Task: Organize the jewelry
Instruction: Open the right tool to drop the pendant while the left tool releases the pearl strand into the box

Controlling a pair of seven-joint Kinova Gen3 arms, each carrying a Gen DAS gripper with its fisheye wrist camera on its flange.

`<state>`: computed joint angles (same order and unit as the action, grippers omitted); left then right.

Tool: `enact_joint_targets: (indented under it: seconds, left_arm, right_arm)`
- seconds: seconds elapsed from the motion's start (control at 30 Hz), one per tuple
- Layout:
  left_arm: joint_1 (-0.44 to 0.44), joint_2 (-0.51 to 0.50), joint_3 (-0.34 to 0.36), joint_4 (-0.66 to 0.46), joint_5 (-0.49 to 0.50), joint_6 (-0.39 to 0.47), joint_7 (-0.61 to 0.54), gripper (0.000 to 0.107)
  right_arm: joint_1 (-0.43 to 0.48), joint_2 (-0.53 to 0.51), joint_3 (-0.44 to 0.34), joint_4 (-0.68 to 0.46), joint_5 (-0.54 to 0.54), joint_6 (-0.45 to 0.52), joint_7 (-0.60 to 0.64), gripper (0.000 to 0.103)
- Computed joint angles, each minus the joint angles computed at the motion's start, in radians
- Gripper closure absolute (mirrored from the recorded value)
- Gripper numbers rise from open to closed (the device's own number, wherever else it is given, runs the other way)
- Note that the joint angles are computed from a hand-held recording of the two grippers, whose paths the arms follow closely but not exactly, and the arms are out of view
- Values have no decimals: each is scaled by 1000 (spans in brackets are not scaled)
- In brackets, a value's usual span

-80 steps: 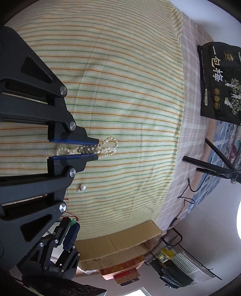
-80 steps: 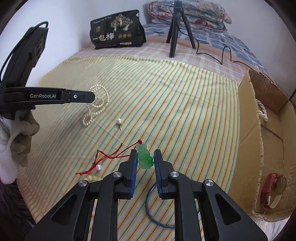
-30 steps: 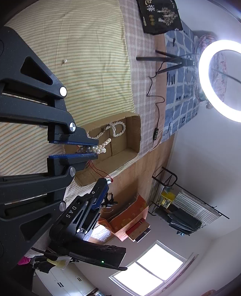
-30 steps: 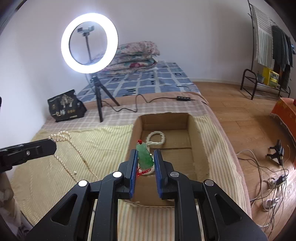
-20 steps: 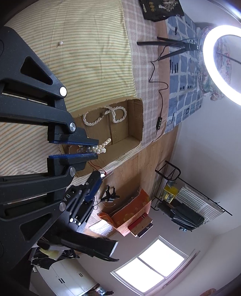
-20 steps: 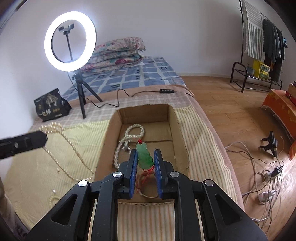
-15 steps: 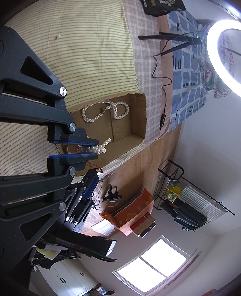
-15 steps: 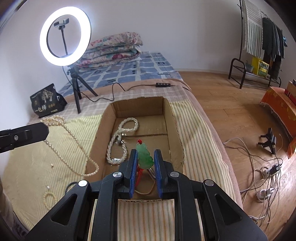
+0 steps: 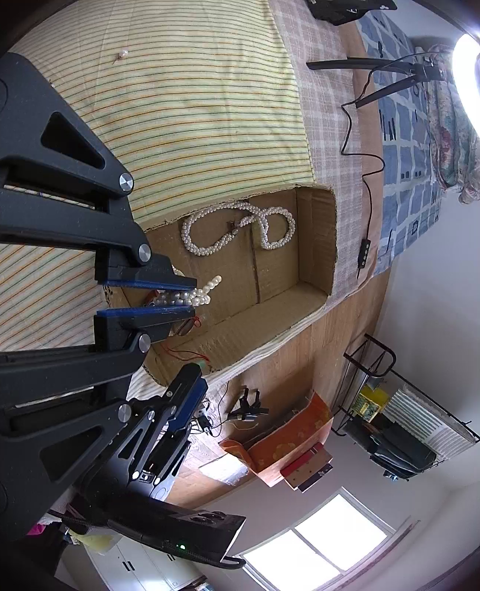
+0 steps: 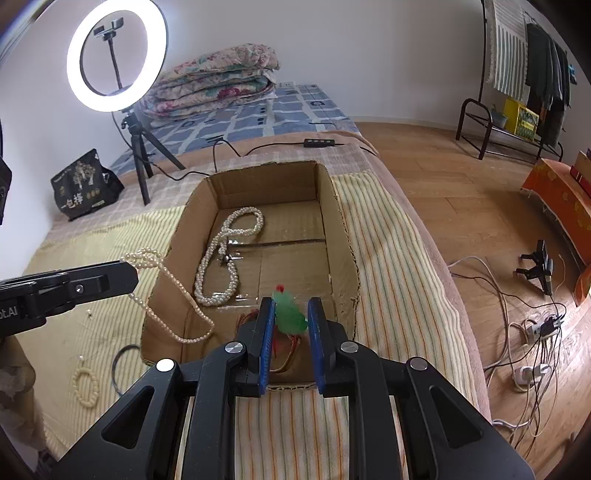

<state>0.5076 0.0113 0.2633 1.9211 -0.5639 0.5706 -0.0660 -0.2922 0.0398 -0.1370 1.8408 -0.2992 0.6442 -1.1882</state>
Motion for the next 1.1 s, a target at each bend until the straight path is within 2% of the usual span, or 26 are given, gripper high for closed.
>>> enact_joint_targets:
  seconds: [0.03, 0.1, 0.13, 0.63, 0.77, 0.87, 1.0, 1.1]
  left_arm:
    - [0, 2, 0, -2, -2, 6, 1, 102]
    - [1, 5, -1, -9, 13, 22, -9, 102]
    - [0, 6, -3, -9, 18, 23, -12, 102]
    - [-3, -48, 41, -6, -9, 121, 4, 101]
    - [-9, -83, 64, 2, -23, 167, 10, 101]
    - [-27, -116, 81, 15, -21, 195, -1, 101]
    - [-64, -182, 114, 46, -8, 239, -8, 82]
    - [-96, -233, 139, 66, 11, 278, -30, 82]
  right_arm:
    - [-3, 0, 0, 0, 13, -1, -13, 85]
    - [-9, -3, 0, 1, 44, -4, -46, 70]
    - [-8, -5, 1, 3, 47, -8, -50, 67]
    - [-26, -45, -5, 4, 85, -7, -93, 67]
    - [-36, -67, -8, 13, 98, -19, -109, 52]
    - [-44, -82, -5, 19, 73, -20, -85, 50]
    - [-56, -88, -6, 22, 45, -17, -56, 50]
    - [-72, -91, -19, 27, 53, -20, -56, 49]
